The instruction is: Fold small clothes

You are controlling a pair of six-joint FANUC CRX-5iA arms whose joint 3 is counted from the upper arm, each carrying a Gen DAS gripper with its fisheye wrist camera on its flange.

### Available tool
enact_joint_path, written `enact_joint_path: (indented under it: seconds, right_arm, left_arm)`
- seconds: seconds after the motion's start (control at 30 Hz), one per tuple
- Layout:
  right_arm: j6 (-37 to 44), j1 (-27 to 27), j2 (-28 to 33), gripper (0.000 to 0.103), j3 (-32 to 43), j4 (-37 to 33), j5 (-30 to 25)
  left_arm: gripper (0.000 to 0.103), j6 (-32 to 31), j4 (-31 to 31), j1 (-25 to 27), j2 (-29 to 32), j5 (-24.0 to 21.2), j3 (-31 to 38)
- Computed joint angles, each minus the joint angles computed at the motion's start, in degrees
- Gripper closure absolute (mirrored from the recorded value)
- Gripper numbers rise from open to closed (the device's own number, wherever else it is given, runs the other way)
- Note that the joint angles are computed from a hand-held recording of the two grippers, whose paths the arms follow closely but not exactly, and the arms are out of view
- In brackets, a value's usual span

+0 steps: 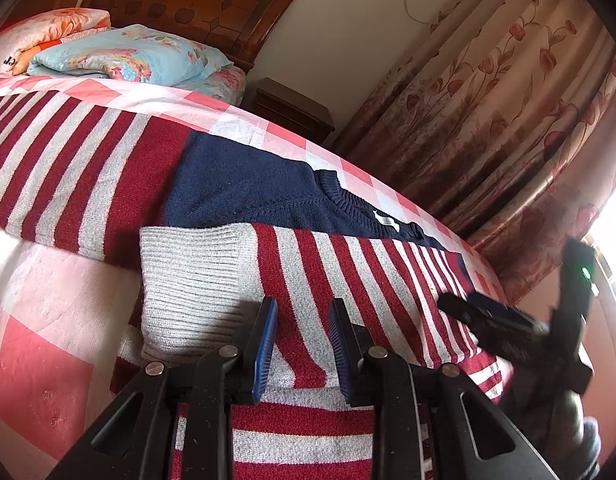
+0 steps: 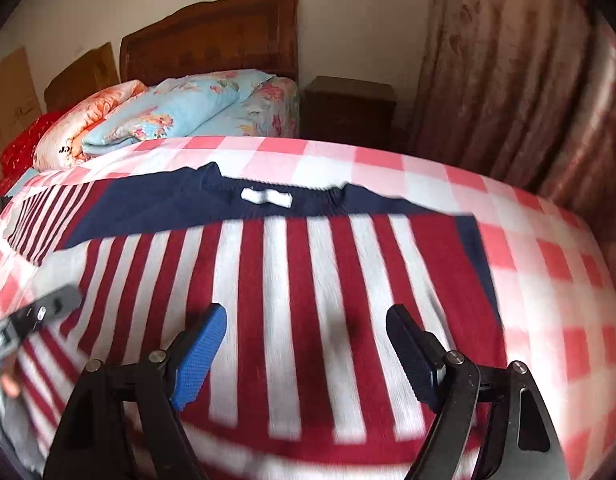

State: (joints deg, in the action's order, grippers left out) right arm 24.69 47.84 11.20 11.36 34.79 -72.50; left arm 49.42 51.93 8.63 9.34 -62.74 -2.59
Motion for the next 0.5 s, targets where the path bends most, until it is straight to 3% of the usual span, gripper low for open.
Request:
enact_joint_path:
  seconds: [0.13, 0.27, 0.37, 0.5]
  right_arm:
    - [6.3, -4.2, 4.2, 0.000, 5.3, -4.2, -1.0]
    - [5.2, -7.1, 3.8, 0.000, 6.0, -5.5, -2.3]
    - [0.6, -8.7, -0.4, 0.000, 1.8, -6.4, 2.5]
    - [1.3, -10.5, -1.2, 0.000, -0.4, -6.5, 1.1]
  left_arm:
    - [0.076, -0.1, 0.4, 0.0, 0.1, -0.1, -0.1]
    - [0.076, -0.1, 0.4, 0.0, 0.1, 0.0, -0.2]
    - [0.076, -0.1, 0.4, 0.0, 0.2, -0.1, -0.1]
    - [0.076, 0.0, 0.6, 0.0, 0.4, -0.2, 0.0]
